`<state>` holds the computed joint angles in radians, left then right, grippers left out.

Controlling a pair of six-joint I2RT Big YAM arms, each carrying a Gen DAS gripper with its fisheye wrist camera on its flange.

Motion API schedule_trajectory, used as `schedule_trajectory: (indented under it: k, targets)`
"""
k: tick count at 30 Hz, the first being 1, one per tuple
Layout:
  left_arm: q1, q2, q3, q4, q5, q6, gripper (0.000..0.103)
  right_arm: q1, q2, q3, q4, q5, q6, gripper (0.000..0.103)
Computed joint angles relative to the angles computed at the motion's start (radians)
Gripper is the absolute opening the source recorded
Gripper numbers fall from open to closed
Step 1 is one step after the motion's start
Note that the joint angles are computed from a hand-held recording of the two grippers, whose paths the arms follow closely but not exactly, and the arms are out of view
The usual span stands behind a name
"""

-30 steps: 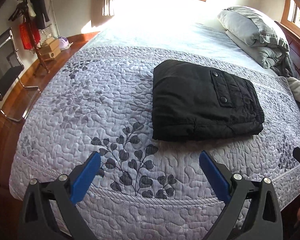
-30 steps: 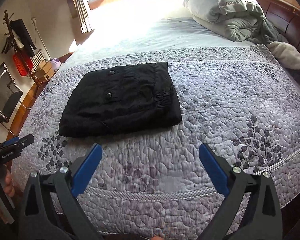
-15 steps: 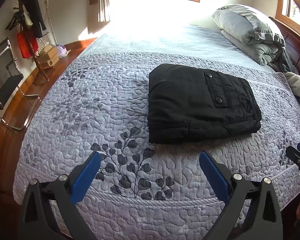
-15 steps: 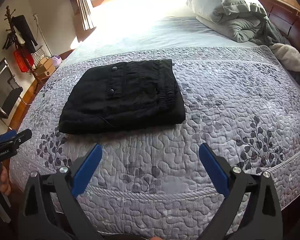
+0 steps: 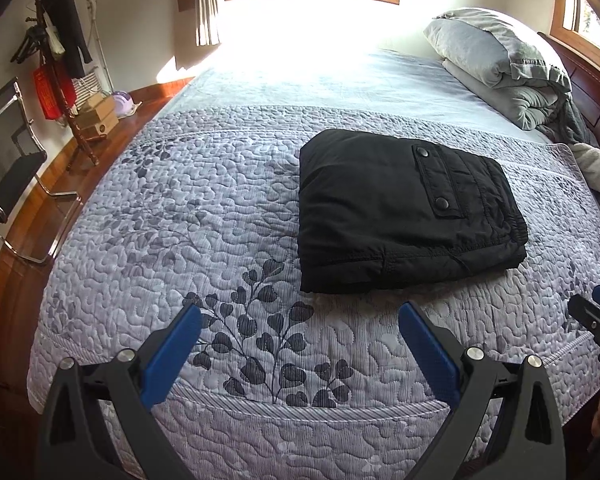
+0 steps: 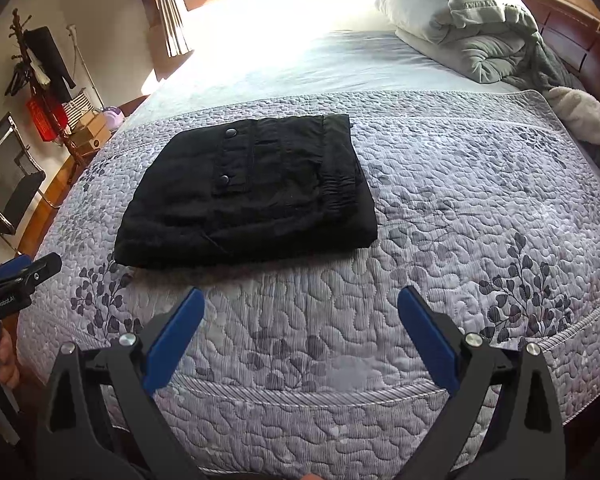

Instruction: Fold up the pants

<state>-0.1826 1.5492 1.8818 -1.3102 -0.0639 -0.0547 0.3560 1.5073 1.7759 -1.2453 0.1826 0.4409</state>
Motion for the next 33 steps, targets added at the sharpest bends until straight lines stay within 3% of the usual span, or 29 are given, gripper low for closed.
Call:
schedule_trajectory:
  k: [33]
  targets:
    - [-0.006, 0.008, 0.010, -0.001, -0.016, 0.033, 0.099, -0.009, 0.001, 0.001, 0.000, 0.001, -0.010, 0.097]
